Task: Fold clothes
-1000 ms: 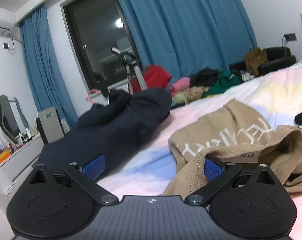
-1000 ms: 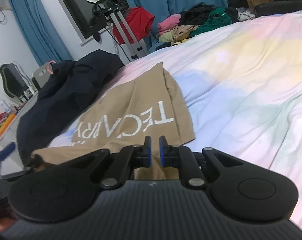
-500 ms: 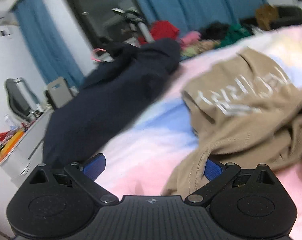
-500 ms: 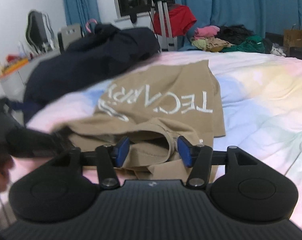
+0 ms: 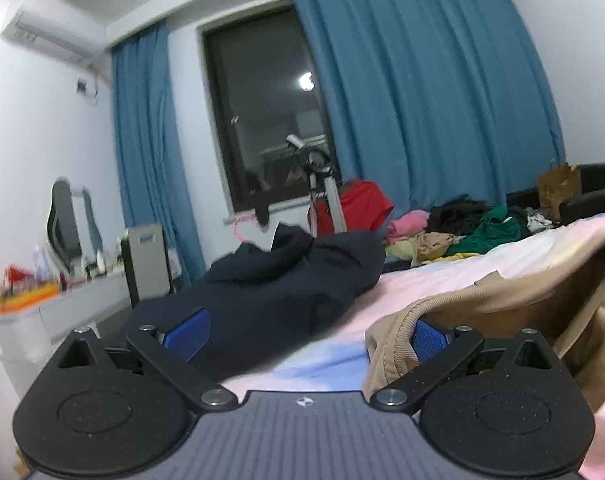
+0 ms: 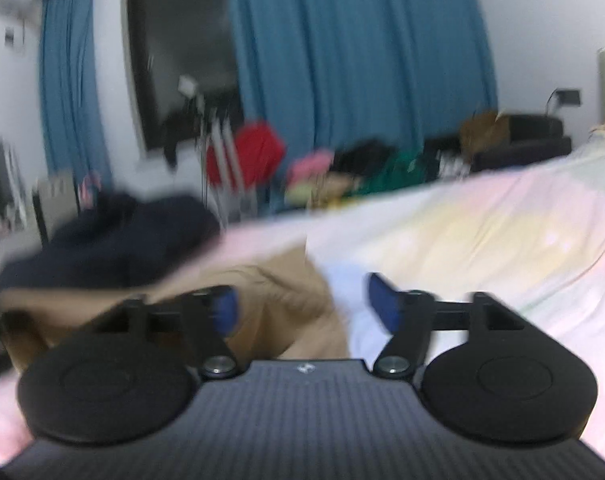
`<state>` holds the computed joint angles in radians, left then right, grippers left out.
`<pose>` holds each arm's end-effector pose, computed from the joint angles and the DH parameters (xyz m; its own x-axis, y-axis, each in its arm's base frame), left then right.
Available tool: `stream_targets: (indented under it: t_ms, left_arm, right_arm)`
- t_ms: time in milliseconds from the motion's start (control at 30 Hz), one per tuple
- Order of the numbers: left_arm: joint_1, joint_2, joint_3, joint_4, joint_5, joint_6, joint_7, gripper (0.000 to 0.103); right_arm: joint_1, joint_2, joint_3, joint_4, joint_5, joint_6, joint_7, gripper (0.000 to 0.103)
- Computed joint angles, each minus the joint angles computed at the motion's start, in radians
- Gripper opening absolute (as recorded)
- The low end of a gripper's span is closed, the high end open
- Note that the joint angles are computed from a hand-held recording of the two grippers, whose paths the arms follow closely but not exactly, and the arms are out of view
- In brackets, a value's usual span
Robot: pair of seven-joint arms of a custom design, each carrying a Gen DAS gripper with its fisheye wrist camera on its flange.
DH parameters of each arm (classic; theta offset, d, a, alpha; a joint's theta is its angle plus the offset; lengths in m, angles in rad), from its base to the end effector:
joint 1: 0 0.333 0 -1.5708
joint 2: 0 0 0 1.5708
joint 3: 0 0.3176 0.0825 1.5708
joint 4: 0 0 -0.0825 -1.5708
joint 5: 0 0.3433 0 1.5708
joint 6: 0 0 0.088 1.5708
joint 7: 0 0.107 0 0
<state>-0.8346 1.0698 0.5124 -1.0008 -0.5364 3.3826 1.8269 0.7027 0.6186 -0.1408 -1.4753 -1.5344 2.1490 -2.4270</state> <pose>0.6609 -0.4036 0.4284 -0.3730 -0.9052 -0.2037 -0.0681 0.2457 -0.9670 0.6063 0.3589 0.3831 -0.5066 -0.8293 -0.2359 -0.0808 0.3181 -0.9446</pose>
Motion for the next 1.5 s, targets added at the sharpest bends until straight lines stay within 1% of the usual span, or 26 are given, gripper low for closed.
stream_targets:
  t_ms: [33, 67, 167, 233, 300, 333, 367, 400, 433, 467, 500, 567, 600, 700, 733, 800, 933, 1000, 1033, 1167, 1200, 1267, 1333, 1400, 1433, 1500]
  left_arm:
    - [0.016, -0.027, -0.056, -0.028, 0.010, 0.025, 0.006, 0.102]
    - [0.020, -0.040, -0.079, -0.042, 0.000, 0.042, 0.015, 0.102]
    - [-0.007, -0.041, -0.060, -0.059, -0.061, 0.087, 0.045, 0.102]
    - [-0.033, -0.032, -0.025, -0.062, -0.111, 0.105, 0.071, 0.102]
    - [-0.050, -0.031, -0.006, -0.067, -0.156, 0.098, 0.095, 0.102]
    - [-0.053, -0.036, -0.006, -0.071, -0.175, 0.086, 0.105, 0.102]
    - [-0.057, -0.029, 0.010, -0.059, -0.200, 0.061, 0.109, 0.102]
    - [-0.074, -0.014, 0.056, -0.049, -0.229, 0.029, 0.097, 0.102]
    - [-0.101, 0.002, 0.124, -0.052, -0.246, -0.009, 0.060, 0.102]
    - [-0.115, 0.005, 0.157, -0.062, -0.235, -0.043, 0.036, 0.102]
    - [-0.109, 0.006, 0.155, -0.055, -0.211, -0.083, 0.047, 0.102]
    - [-0.065, -0.006, 0.088, -0.030, -0.124, -0.157, 0.096, 0.099]
    - [-0.063, -0.005, 0.080, -0.031, -0.088, -0.175, 0.118, 0.098]
    - [-0.110, 0.034, 0.162, -0.037, 0.002, -0.231, 0.101, 0.098]
    - [-0.116, 0.041, 0.172, -0.034, 0.029, -0.262, 0.098, 0.098]
    - [-0.129, 0.077, 0.225, -0.004, 0.090, -0.344, 0.068, 0.098]
    - [-0.144, 0.108, 0.287, 0.012, 0.137, -0.391, -0.050, 0.099]
    - [-0.130, 0.080, 0.256, 0.001, 0.127, -0.390, -0.093, 0.099]
    - [-0.116, 0.058, 0.224, -0.008, 0.123, -0.386, -0.097, 0.099]
    - [-0.052, -0.089, 0.015, -0.128, 0.136, -0.374, 0.024, 0.099]
    - [-0.018, -0.126, -0.058, -0.152, 0.142, -0.371, 0.078, 0.099]
    - [0.039, -0.193, -0.197, -0.225, 0.162, -0.323, 0.187, 0.099]
    - [0.065, -0.219, -0.269, -0.270, 0.194, -0.267, 0.238, 0.101]
    - [0.075, -0.214, -0.303, -0.280, 0.231, -0.228, 0.251, 0.101]
    - [0.064, -0.193, -0.289, -0.264, 0.243, -0.203, 0.232, 0.101]
    - [0.030, -0.137, -0.228, -0.213, 0.249, -0.158, 0.163, 0.101]
  right_arm:
    - [-0.004, -0.020, 0.001, -0.025, -0.002, 0.015, 0.009, 0.082]
    - [-0.012, -0.039, 0.006, -0.048, -0.001, 0.034, 0.012, 0.082]
    - [-0.080, -0.037, 0.049, -0.044, 0.122, 0.131, -0.109, 0.082]
    - [-0.135, 0.007, 0.083, 0.011, 0.274, 0.194, -0.290, 0.082]
    - [-0.200, 0.071, 0.140, 0.092, 0.442, 0.248, -0.544, 0.081]
    - [-0.208, 0.091, 0.146, 0.110, 0.477, 0.262, -0.592, 0.081]
    - [-0.194, 0.106, 0.133, 0.128, 0.490, 0.244, -0.602, 0.081]
    - [-0.167, 0.109, 0.106, 0.137, 0.485, 0.214, -0.581, 0.081]
    - [-0.140, 0.111, 0.077, 0.145, 0.480, 0.181, -0.557, 0.081]
    - [-0.103, 0.096, 0.036, 0.128, 0.455, 0.153, -0.489, 0.081]
    - [-0.070, 0.067, -0.008, 0.082, 0.414, 0.162, -0.390, 0.082]
    - [-0.021, 0.011, -0.068, -0.002, 0.313, 0.161, -0.186, 0.082]
    - [-0.017, -0.011, -0.072, -0.032, 0.274, 0.163, -0.124, 0.082]
    - [-0.022, -0.048, -0.066, -0.082, 0.183, 0.157, -0.014, 0.082]
    - [-0.023, -0.050, -0.058, -0.083, 0.175, 0.132, -0.007, 0.082]
    - [-0.023, -0.055, -0.044, -0.087, 0.147, 0.086, 0.022, 0.082]
    - [-0.040, -0.068, -0.015, -0.095, 0.071, 0.057, 0.069, 0.082]
    - [-0.039, -0.067, 0.002, -0.092, 0.061, 0.027, 0.056, 0.082]
    - [-0.043, -0.071, 0.010, -0.093, 0.059, 0.024, 0.047, 0.082]
    - [-0.066, -0.079, 0.028, -0.099, 0.058, 0.048, 0.052, 0.082]
    - [-0.069, -0.080, 0.030, -0.100, 0.057, 0.052, 0.052, 0.082]
    - [-0.069, -0.077, 0.033, -0.093, 0.054, 0.053, 0.045, 0.082]
    - [-0.068, -0.072, 0.033, -0.084, 0.050, 0.052, 0.037, 0.082]
    - [-0.063, -0.068, 0.032, -0.079, 0.047, 0.045, 0.029, 0.082]
    - [-0.061, -0.069, 0.032, -0.080, 0.045, 0.044, 0.030, 0.082]
    - [-0.060, -0.074, 0.031, -0.086, 0.040, 0.044, 0.039, 0.082]
